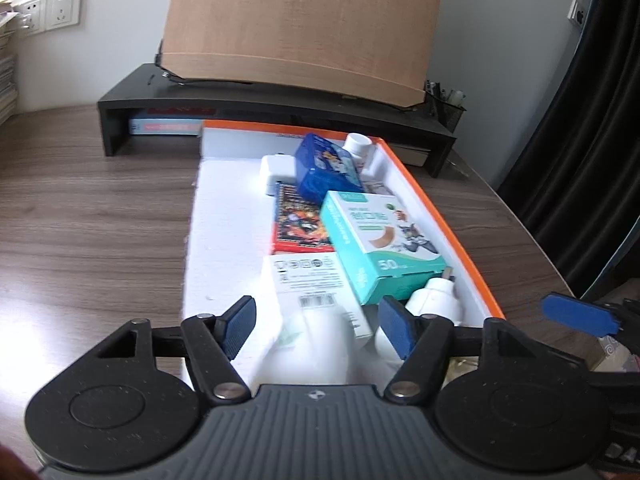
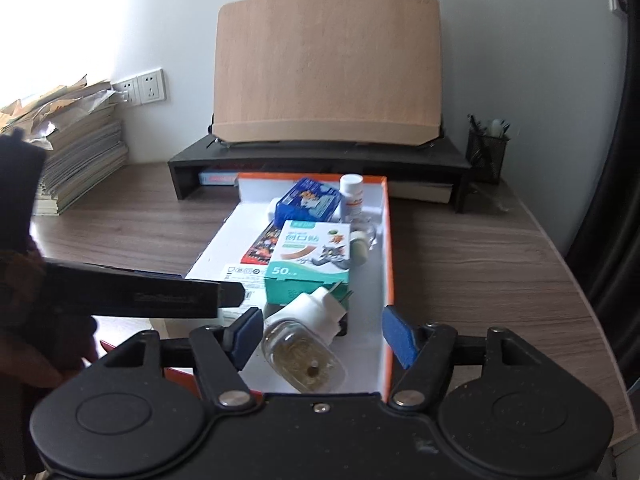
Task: Organize rigid objects
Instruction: 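Carry the adapter and heater with both grippers over the white box and lower them, then open the left gripper to release the adapter while the right gripper releases the heater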
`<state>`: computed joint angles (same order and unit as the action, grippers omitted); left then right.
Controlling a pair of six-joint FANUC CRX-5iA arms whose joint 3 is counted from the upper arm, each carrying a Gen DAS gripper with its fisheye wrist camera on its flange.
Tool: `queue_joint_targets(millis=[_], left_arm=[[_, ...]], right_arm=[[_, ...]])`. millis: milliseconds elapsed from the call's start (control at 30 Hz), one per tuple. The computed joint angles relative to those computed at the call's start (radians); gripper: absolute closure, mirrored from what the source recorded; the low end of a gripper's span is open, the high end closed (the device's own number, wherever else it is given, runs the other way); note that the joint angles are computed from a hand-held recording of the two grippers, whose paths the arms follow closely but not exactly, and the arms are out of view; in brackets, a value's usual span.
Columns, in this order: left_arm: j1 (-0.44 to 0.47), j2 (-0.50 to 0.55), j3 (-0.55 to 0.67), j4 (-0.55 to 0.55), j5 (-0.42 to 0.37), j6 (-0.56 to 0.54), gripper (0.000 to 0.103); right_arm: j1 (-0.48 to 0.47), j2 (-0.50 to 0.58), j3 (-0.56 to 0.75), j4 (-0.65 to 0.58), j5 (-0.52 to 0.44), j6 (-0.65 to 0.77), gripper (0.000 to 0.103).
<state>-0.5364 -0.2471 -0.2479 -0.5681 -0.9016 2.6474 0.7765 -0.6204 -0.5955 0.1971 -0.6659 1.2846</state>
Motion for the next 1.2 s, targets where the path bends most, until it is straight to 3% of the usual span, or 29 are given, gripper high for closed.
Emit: queue_joint_targets(millis=[33,200,333,500,600,700,900,1200], left_arm=[[-0.012,0.006,0.007,-0.016,-0.005,0.016,0.025],[-0.043,0.022,0.022,-0.045,-0.039,0.068,0.024],[-0.079,0.027,0.049,-0.079,-0.114,0.137,0.020],[-0.173,0.053,0.131,-0.133,-0.290,0.217,0.001],[-0.222,0.072,0.178,-0.143,-0.388,0.244,0.000],[-0.238,0.085,0.207,-0.117,-0.436,0.246,0.000],[-0.267,0.122,0.254,-0.124,-0.527,0.229,0.000],[-0.287,0.132,0.267,-0.138,-0.554,0.221,0.000]], right_arm=[[-0.002,-0.010,-0.002,0.000,0.001,0.004,0.024],[-0.026,-0.050,-0.008,-0.020,0.009,0.044,0.023],[-0.067,-0.069,0.008,-0.095,0.003,0.123,0.023],[-0.113,-0.081,0.043,-0.194,-0.034,0.222,0.021],[-0.119,-0.084,0.061,-0.208,-0.088,0.223,0.021],[-0.142,-0.071,0.098,-0.262,-0.161,0.246,0.021],[-0.093,-0.069,0.102,-0.210,-0.216,0.134,0.020],[-0.021,-0.065,0.087,-0.112,-0.232,0.004,0.019]])
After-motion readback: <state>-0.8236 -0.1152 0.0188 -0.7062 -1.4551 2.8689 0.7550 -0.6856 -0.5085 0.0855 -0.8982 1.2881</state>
